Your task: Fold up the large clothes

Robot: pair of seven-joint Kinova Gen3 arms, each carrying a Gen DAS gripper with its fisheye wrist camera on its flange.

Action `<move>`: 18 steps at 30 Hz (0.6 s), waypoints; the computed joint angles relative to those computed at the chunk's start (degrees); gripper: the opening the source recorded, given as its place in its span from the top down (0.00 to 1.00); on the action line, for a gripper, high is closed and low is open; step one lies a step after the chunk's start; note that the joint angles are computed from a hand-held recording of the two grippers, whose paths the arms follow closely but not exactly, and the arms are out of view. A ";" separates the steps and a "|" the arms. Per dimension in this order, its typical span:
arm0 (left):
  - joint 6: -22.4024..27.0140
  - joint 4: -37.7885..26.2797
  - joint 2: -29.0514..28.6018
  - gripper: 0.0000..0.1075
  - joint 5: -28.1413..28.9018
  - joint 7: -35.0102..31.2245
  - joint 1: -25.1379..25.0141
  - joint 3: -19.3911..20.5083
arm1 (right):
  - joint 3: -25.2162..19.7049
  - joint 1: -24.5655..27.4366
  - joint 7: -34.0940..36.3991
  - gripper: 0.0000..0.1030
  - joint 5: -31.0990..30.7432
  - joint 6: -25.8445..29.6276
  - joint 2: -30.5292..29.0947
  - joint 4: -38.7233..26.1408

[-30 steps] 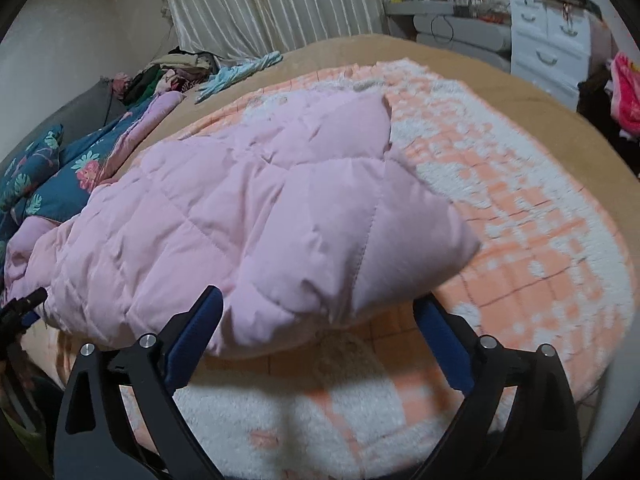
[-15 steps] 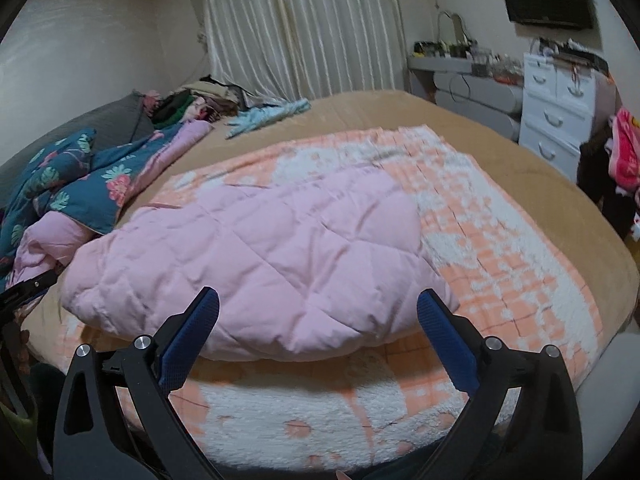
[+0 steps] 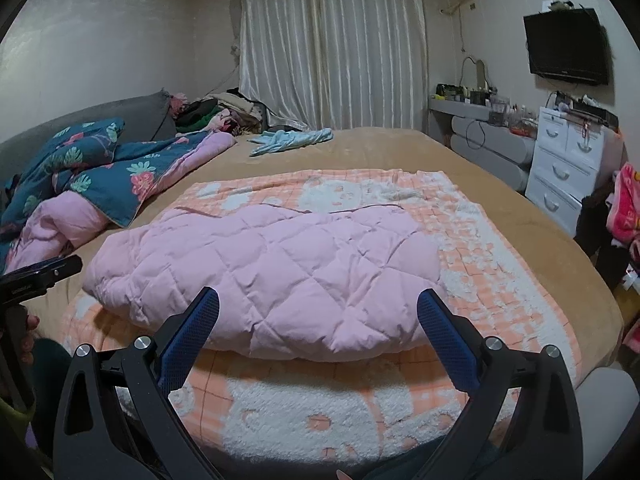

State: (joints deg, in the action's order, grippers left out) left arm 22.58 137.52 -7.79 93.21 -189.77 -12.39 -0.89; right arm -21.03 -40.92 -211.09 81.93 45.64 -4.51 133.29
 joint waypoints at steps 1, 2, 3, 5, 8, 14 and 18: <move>0.17 0.52 -0.18 0.13 0.62 -0.77 0.04 0.11 | -0.61 -0.47 -0.43 0.04 -0.13 0.85 0.43 0.05; 0.46 1.26 -0.32 0.13 1.69 -2.08 0.00 0.33 | -1.03 -0.97 -0.45 0.04 -0.47 1.41 0.83 -0.06; 0.98 1.89 -0.37 0.13 2.19 -3.04 -0.16 0.47 | -1.51 -1.61 0.16 0.04 -1.15 2.23 1.57 -0.40; 2.56 2.60 -0.36 0.13 1.41 -3.73 -0.51 0.27 | -2.07 -2.93 1.15 0.04 -1.76 3.67 2.80 -0.76; 3.08 3.73 -0.86 0.13 2.07 -5.68 -0.59 0.85 | -2.58 -5.30 -0.71 0.04 -1.50 5.95 4.79 -0.69; 3.96 4.93 -0.49 0.13 3.47 -7.47 -1.18 1.71 | -1.82 -7.79 -5.25 0.04 -0.33 4.99 6.85 -0.44; 4.28 5.21 -0.10 0.13 4.12 -8.32 -1.18 1.75 | -1.07 -7.73 -5.39 0.04 0.53 2.46 6.72 -0.83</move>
State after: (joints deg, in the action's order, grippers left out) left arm 26.85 142.73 -7.89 97.33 -198.09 -13.57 0.86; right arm -22.10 -48.65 -216.49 82.46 48.10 2.21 132.45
